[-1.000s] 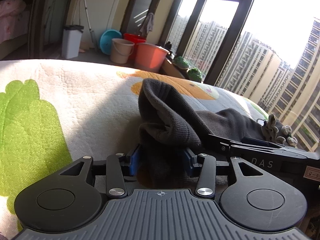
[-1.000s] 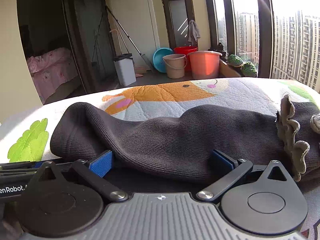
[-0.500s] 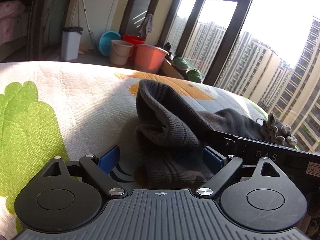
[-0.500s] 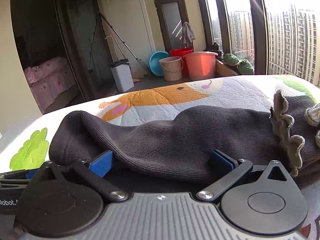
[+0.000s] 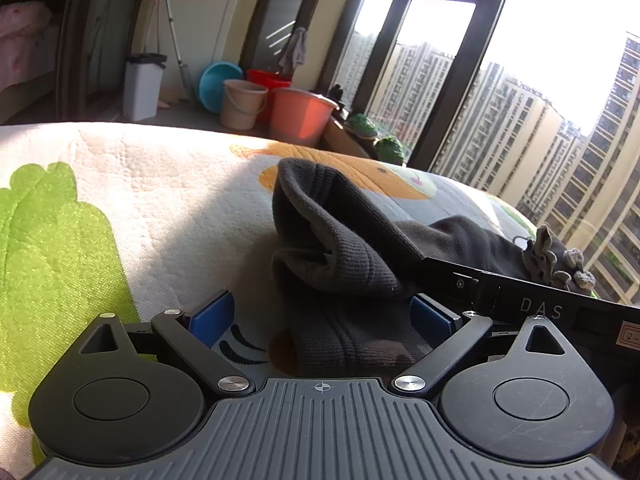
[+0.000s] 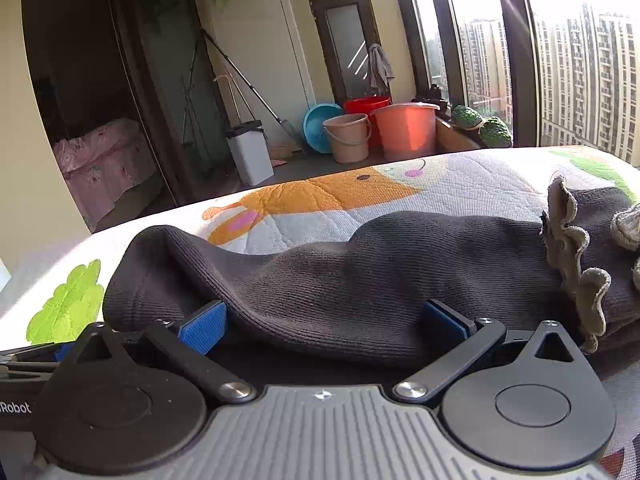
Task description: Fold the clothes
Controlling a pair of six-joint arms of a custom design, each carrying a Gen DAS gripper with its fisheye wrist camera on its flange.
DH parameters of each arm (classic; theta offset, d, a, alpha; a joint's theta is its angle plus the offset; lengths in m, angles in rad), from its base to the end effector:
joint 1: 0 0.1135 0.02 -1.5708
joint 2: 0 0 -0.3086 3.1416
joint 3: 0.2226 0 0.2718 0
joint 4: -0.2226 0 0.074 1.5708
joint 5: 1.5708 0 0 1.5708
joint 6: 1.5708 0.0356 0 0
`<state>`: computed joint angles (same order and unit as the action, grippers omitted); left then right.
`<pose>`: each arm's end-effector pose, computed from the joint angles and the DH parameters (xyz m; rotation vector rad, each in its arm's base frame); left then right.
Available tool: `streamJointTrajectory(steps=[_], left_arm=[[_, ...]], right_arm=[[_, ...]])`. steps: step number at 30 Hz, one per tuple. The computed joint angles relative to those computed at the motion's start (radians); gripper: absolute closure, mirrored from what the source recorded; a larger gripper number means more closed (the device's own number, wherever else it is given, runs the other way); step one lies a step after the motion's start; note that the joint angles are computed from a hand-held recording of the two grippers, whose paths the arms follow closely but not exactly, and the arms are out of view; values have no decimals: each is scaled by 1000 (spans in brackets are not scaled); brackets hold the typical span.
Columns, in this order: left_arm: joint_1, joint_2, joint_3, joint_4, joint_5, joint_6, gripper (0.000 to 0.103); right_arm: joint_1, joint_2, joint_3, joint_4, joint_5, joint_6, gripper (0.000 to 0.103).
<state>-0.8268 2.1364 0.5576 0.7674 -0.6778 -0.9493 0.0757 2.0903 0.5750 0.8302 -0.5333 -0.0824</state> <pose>0.2286 -0.2154 0.0347 -0.4347 2.1334 -0.1880 0.3266 0.0429 0.0538 -0.4559 2.1613 0.5949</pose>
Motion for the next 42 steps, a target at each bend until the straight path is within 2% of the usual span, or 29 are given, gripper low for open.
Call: streamJointTrajectory(steps=[14,22,42], left_arm=[[-1,0,-3,6,3,-1,3],[1,-1,-5,9,7,1,1],[3,-1,-5,11,10,4,0]], right_arm=[[-54,-30,5,-54,-45,-44,0],[-37,-117,-34,-83,-29,-39,0],[-38,-130,-36,-97,-29,-42,0]])
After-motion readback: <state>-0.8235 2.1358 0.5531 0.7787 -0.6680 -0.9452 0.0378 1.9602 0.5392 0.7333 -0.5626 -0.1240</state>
